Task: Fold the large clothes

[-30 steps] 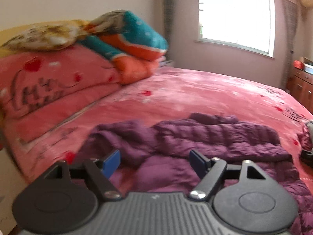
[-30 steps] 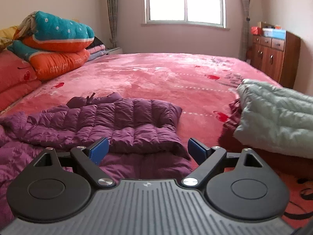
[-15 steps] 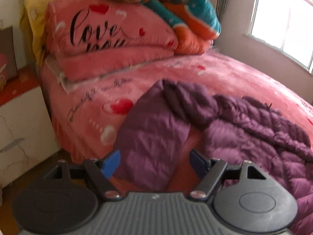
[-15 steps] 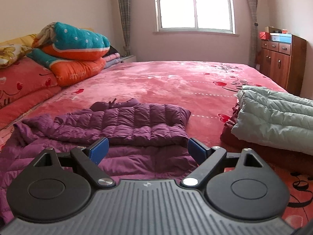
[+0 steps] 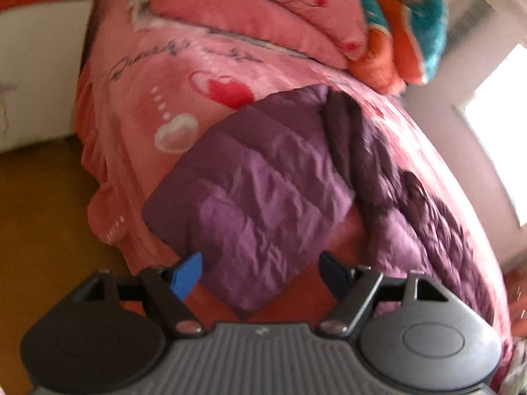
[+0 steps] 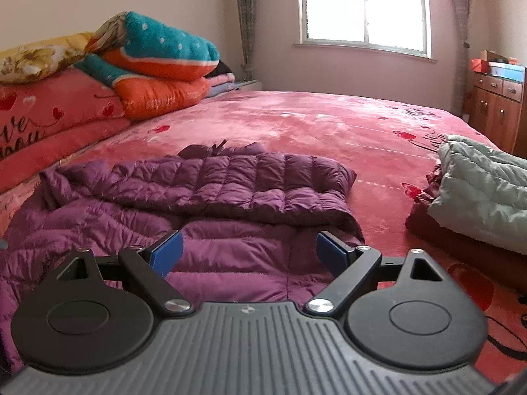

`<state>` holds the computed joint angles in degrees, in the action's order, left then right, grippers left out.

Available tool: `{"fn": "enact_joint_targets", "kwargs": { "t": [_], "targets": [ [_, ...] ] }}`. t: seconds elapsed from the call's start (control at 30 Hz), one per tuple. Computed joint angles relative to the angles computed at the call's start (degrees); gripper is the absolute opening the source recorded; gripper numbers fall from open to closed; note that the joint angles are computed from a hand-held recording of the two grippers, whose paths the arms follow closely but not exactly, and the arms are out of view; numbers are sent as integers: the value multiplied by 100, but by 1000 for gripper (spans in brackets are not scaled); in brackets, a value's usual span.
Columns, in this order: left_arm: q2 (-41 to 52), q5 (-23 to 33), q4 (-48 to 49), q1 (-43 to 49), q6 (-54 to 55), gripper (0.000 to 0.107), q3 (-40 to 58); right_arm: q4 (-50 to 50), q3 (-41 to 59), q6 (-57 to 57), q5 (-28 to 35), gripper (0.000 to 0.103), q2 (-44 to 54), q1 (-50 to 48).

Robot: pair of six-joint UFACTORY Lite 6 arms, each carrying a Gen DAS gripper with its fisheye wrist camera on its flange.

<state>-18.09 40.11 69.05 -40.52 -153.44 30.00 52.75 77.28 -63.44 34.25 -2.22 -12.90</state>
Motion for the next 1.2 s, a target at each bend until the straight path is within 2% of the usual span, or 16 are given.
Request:
{"fn": "enact_joint_targets", "kwargs": {
  "t": [0.27, 0.4, 0.47, 0.67, 0.73, 0.8, 0.87, 0.93, 1.0, 1.2],
  "targets": [
    [448, -671, 1140, 624, -1798, 80, -263, -226, 139, 316, -6, 103, 257, 113],
    [598, -862, 1489, 865, -2114, 80, -235, -291, 190, 549, -27, 103, 340, 118],
    [779, -944, 1517, 993, -1989, 75, -86, -339, 233, 703, -32, 103, 399, 115],
    [1346, -742, 547, 1082, -658, 59, 592, -338, 393, 1082, -59, 103, 502, -41],
    [1419, -548, 169, 1067, -176, 48, 786, -203, 412, 1084, -42, 103, 518, -126],
    [1320, -371, 94, 1049, -119, 22, 799, -72, 453, 988, -39, 103, 539, -230],
    [1139, -338, 48, 1071, -158, 15, 776, 48, 484, 903, -90, 103, 552, -333],
    [1124, -285, -89, 1090, -84, 11, 914, 156, 643, 915, -3, 103, 675, -476],
    [1287, -49, -408, 1050, 470, 10, 1321, 306, 837, 1046, 159, 103, 819, -679],
    [2318, 890, -1079, 919, 2428, 9, 3378, 660, 1819, 1954, 1020, 103, 1566, -1445]
  ]
}}
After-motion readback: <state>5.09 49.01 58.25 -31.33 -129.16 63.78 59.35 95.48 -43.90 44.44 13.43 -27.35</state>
